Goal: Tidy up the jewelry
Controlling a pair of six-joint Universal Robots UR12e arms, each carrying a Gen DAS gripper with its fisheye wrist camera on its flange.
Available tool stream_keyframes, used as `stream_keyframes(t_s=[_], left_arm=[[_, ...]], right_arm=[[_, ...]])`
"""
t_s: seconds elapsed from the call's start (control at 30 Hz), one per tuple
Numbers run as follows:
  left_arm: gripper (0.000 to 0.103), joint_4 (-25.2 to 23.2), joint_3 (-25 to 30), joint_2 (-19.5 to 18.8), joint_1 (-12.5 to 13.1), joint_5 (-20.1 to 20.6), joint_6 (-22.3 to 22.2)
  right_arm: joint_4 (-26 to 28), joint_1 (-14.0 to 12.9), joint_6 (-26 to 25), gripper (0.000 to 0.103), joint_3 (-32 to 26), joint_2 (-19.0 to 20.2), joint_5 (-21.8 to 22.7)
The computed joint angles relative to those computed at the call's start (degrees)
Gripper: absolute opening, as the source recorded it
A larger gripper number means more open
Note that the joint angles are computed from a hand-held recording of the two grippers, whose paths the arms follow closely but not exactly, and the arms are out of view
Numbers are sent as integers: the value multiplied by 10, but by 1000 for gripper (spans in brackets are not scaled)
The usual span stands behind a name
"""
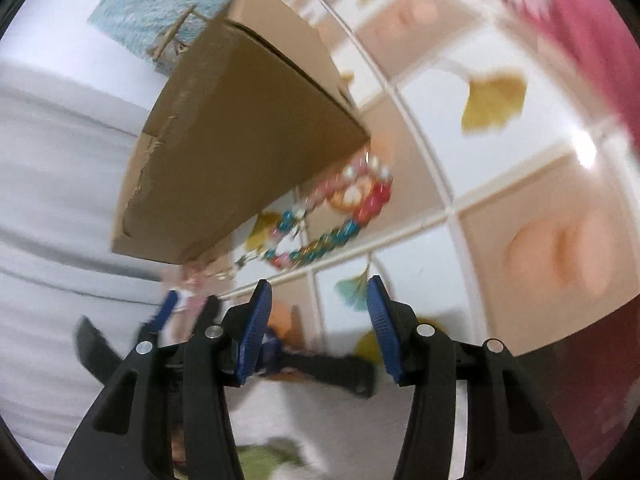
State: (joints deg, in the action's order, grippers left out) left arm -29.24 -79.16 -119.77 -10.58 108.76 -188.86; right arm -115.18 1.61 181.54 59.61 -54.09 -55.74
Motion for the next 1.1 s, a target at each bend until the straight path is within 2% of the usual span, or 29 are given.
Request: stream_keyframes(t_s=[0.07,0.13,0.27,0.33,0.47,0.6,0.67,0.73,0.8,1.0,1.1], left_arm=[[85,-2,0,0,-1,4,-1],[85,-3,0,0,-2,7,-3],[85,-7,2,-1,-3,11,-5],[85,-8,2,0,-3,13,-4],[85,-10,3,-1,-5,18,-4],[85,-17,7,-3,-4,17,-10],[86,-18,6,-2,-4,19,-10],[85,-19,5,-1,-5,20,-9],[85,-22,3,1,-5,19,-13],[85,-29,-7,12,-5,7,-29],[85,-34,-13,19,-5,3,-31]], right_arm=[[-22,5,-40,48,10,-8,-14],[-44,15,-118,48,22,-18,-36],[-48,38,-292,49,47,-34,-79],[-60,47,-358,48,63,-41,-103],[-54,54,-438,48,74,-44,-124],[-64,55,-478,47,81,-46,-148],[-56,56,-476,40,72,-41,-150],[-43,55,-471,38,58,-36,-147],[-52,54,-463,35,57,-35,-152],[-67,55,-440,35,52,-27,-166],[-77,55,-444,35,57,-29,-164]])
